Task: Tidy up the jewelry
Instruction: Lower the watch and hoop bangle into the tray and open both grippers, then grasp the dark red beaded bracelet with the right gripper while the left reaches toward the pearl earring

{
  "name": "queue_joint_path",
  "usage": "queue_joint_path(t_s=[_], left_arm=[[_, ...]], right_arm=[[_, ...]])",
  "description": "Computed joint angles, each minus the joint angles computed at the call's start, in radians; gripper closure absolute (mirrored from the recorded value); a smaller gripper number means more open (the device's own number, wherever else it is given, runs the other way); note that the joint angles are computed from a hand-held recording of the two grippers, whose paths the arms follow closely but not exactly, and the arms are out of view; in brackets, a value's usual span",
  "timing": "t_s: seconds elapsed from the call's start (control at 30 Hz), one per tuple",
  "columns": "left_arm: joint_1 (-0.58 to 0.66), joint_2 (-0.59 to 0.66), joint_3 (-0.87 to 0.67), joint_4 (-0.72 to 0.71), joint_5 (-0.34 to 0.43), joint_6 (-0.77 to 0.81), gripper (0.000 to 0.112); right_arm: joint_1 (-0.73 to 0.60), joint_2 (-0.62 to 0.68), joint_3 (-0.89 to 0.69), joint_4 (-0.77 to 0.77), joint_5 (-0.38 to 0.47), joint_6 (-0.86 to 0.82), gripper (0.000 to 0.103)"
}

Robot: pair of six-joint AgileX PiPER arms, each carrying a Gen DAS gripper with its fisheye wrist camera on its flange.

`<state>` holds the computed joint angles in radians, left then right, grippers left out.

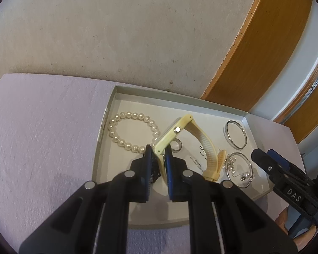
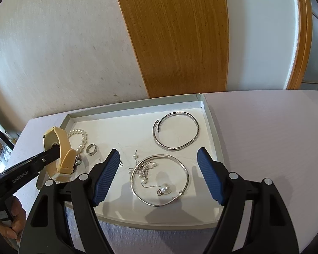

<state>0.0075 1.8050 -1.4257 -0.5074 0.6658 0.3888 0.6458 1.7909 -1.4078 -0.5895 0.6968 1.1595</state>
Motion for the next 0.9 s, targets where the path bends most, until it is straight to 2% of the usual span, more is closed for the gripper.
queue_joint_path(t_s=[0.23, 0.37, 0.9], left_arm=[[-0.046, 0.041, -0.048, 0.077, -0.017, -0.074, 0.099], [-0.050, 0.047, -0.049, 0.092, -0.026, -0.111, 0.085], [-0.020, -0.028, 0.017, 0.111, -0.050, -0.094, 0.072]], right_arm=[[0.001, 0.002, 0.003, -0.013, 0.010, 0.001, 0.026], [0.005, 0.007, -0.003, -0.019, 0.020, -0.003, 0.026], [0.018, 0.017, -0.024, -0.023, 0.054, -0.024, 0.026]])
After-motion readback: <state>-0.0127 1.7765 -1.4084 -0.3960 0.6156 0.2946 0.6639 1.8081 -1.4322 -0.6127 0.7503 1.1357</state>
